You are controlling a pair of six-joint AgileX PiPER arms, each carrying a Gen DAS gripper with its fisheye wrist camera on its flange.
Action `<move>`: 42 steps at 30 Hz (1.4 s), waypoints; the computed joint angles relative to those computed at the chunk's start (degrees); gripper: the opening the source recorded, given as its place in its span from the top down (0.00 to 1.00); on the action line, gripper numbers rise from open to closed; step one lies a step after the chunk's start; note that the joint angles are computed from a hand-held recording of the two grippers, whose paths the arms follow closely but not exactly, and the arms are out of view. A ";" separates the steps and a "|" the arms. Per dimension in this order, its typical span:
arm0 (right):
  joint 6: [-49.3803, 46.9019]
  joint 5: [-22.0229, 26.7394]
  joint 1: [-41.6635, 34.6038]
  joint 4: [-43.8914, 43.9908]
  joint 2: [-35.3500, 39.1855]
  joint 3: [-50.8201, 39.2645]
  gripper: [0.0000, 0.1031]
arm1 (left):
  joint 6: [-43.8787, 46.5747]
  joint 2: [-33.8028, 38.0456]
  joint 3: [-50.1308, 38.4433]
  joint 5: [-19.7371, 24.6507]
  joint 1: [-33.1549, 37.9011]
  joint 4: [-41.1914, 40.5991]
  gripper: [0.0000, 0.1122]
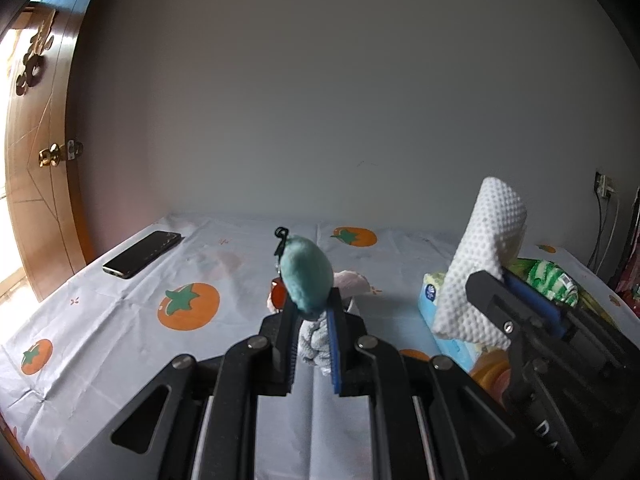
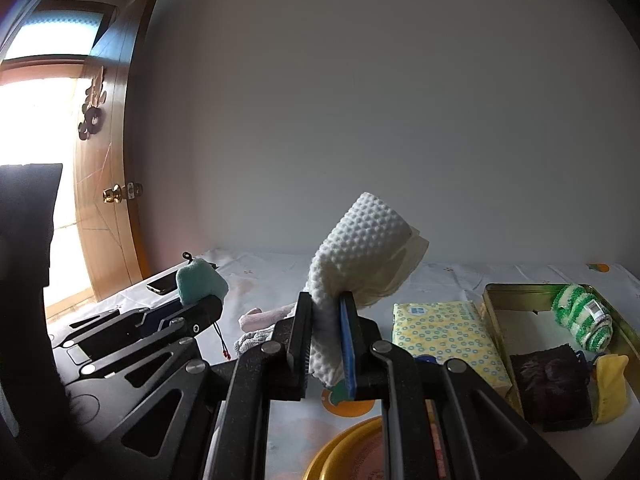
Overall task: Organize soft objects
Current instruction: 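Carry the teal toy and white mesh cloth over the gold tin tray with both tools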
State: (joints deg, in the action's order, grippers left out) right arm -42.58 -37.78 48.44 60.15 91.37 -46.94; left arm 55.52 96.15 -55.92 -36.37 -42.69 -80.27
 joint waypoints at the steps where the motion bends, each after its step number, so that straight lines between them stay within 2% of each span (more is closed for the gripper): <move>1: 0.12 -0.07 -0.07 -0.09 -0.21 0.21 0.86 | -0.06 -0.08 0.04 0.00 0.08 0.08 0.91; 9: 1.90 0.32 -1.89 -1.05 -2.75 2.12 0.86 | 2.03 -0.29 -0.89 0.35 -0.25 -1.43 0.91; 21: 1.20 -0.13 -2.67 -1.54 -6.85 4.23 0.86 | 9.96 0.34 -5.54 -0.61 -2.72 -7.12 0.91; 42: 3.01 7.10 -11.04 -4.83 -12.48 6.39 0.86 | 25.31 4.43 -16.48 1.64 -5.17 -19.07 0.91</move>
State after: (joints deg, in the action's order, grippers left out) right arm -39.57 -30.68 37.40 55.32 78.88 -40.56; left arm 80.83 100.58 -72.40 -34.73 -47.86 -99.34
